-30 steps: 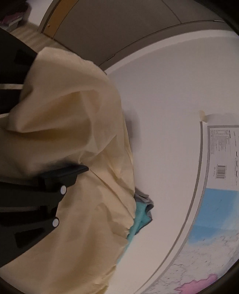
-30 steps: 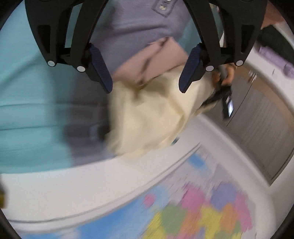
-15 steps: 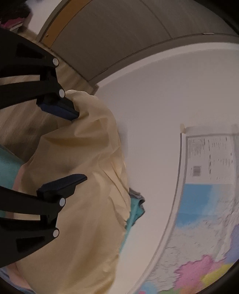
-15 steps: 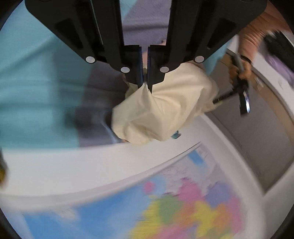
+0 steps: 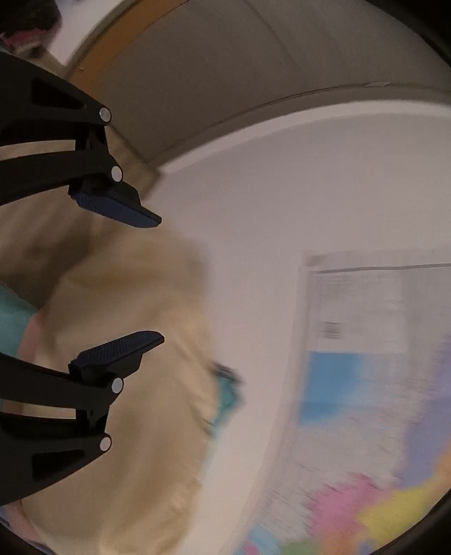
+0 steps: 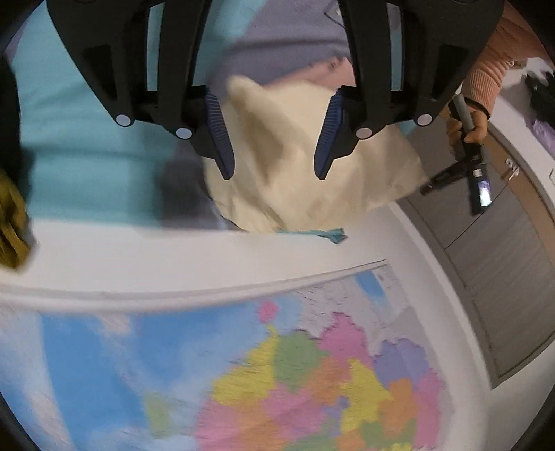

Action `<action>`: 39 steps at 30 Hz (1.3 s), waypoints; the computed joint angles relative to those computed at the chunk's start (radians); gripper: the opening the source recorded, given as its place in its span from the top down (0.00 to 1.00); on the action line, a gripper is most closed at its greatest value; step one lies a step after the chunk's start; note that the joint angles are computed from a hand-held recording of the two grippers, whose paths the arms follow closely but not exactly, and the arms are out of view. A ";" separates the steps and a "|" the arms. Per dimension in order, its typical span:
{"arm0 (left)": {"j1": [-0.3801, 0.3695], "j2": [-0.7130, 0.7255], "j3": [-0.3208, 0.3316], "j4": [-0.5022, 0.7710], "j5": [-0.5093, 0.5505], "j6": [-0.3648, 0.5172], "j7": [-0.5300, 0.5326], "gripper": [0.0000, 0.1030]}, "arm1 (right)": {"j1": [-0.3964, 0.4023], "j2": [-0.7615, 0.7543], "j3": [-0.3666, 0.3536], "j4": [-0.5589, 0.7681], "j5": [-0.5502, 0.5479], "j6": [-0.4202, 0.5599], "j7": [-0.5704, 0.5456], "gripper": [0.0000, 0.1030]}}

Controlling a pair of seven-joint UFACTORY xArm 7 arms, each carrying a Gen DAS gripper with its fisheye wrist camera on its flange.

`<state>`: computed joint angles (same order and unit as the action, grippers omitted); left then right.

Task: Fold large clothes
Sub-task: 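Lower the cream bundle onto the pink garment and open both grippers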

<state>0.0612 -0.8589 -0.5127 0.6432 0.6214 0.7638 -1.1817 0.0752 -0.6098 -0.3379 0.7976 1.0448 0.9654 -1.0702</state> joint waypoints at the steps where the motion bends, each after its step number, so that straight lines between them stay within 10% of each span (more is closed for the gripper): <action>1: -0.011 -0.031 0.001 -0.002 0.009 -0.023 -0.007 0.39 | 0.007 0.013 0.017 0.010 0.005 -0.018 0.001 0.53; 8: -0.119 0.134 0.015 0.027 -0.089 -0.209 0.118 0.30 | 0.018 0.203 0.117 0.070 -0.066 -0.028 0.121 0.55; 15: -0.052 0.302 -0.051 0.044 -0.007 -0.275 0.021 0.30 | -0.043 0.177 0.128 -0.024 -0.120 0.053 0.061 0.57; 28: -0.140 -0.159 0.144 -0.213 -0.198 -0.091 0.019 0.27 | 0.022 0.049 0.106 -0.022 -0.066 -0.010 -0.039 0.38; 31: -0.200 -0.074 0.263 -0.244 -0.307 -0.157 0.119 0.28 | 0.043 0.092 0.121 -0.010 -0.079 -0.008 -0.016 0.37; 39: -0.090 0.200 0.250 -0.127 -0.347 -0.342 0.236 0.48 | 0.042 0.102 0.131 -0.042 -0.104 0.021 -0.018 0.38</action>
<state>-0.0290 -0.6593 -0.2630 0.5158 0.2747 0.4217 -0.9453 0.1172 -0.5078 -0.2068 0.7557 0.9410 0.9862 -1.0878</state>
